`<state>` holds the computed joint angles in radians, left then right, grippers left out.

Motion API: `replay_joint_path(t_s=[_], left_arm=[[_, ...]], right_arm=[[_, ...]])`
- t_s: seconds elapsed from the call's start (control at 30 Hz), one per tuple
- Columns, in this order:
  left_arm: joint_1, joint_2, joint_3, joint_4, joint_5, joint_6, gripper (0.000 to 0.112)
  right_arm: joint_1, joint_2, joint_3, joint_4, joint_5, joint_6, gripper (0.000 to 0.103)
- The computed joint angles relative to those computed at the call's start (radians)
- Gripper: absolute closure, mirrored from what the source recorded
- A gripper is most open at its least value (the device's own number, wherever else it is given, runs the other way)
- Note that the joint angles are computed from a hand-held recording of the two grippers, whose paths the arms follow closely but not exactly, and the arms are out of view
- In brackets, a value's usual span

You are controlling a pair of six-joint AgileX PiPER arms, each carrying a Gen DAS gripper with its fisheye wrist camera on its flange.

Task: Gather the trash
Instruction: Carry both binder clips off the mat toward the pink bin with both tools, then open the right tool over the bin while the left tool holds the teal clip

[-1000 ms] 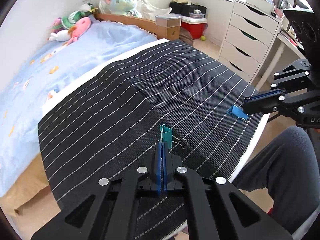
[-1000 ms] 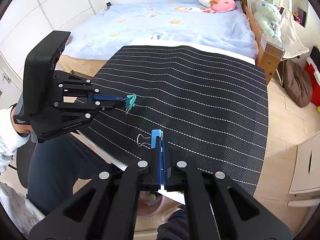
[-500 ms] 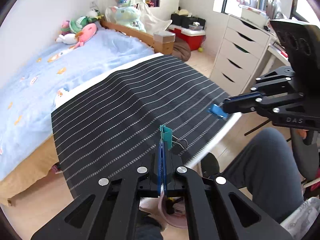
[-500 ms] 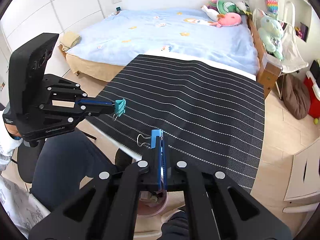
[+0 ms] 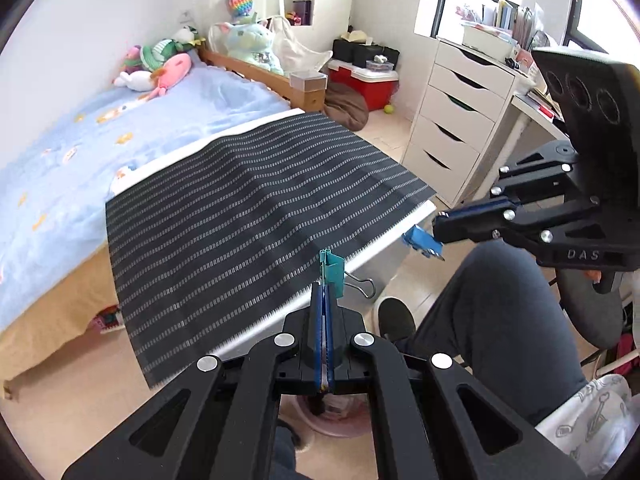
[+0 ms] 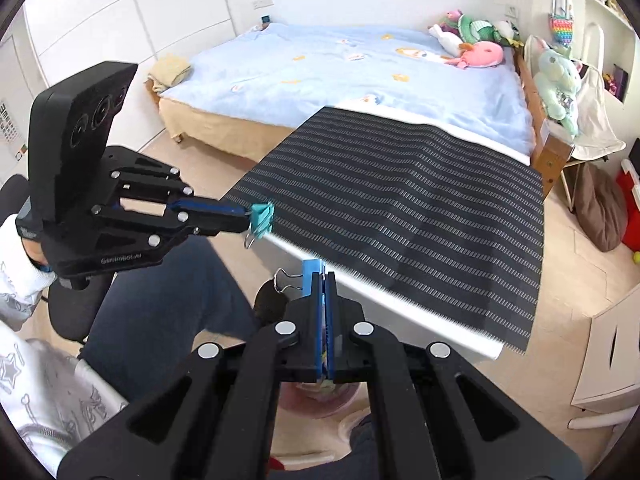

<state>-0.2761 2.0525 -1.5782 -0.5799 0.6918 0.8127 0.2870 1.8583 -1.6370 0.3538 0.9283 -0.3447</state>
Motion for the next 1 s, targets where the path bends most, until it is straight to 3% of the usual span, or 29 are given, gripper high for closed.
replay_joint_path(t_s=[0.2,0.5,0.53,0.57,0.6,0.7,1.0], left_arm=[[0.017,-0.062,0.129,-0.058,-0.038,0.055,0.111],[0.030,-0.093,0.191,-0.093,-0.047,0.081,0.111],[0.031,-0.092,0.191,-0.094,-0.047,0.083,0.111],[0.032,-0.093,0.193,-0.095,-0.048,0.084,0.111],[0.032,-0.093,0.192,-0.095,-0.048,0.083,0.111],[0.031,-0.090,0.189,-0.091,-0.042,0.081,0.111],[0.021,-0.075,0.179,-0.096,-0.023,0.092,0.111]], right_arm=[[0.027,-0.034,0.124,0.052,-0.031,-0.017,0.102],[0.033,-0.013,0.143,0.089,-0.040,-0.037,0.097],[0.032,-0.009,0.141,0.084,-0.042,-0.033,0.092],[0.032,-0.009,0.141,0.080,-0.047,-0.026,0.071],[0.030,-0.015,0.150,0.080,-0.062,-0.019,0.043],[0.019,-0.037,0.177,0.106,-0.100,-0.013,0.015],[0.021,-0.066,0.166,-0.027,-0.125,0.142,0.006]])
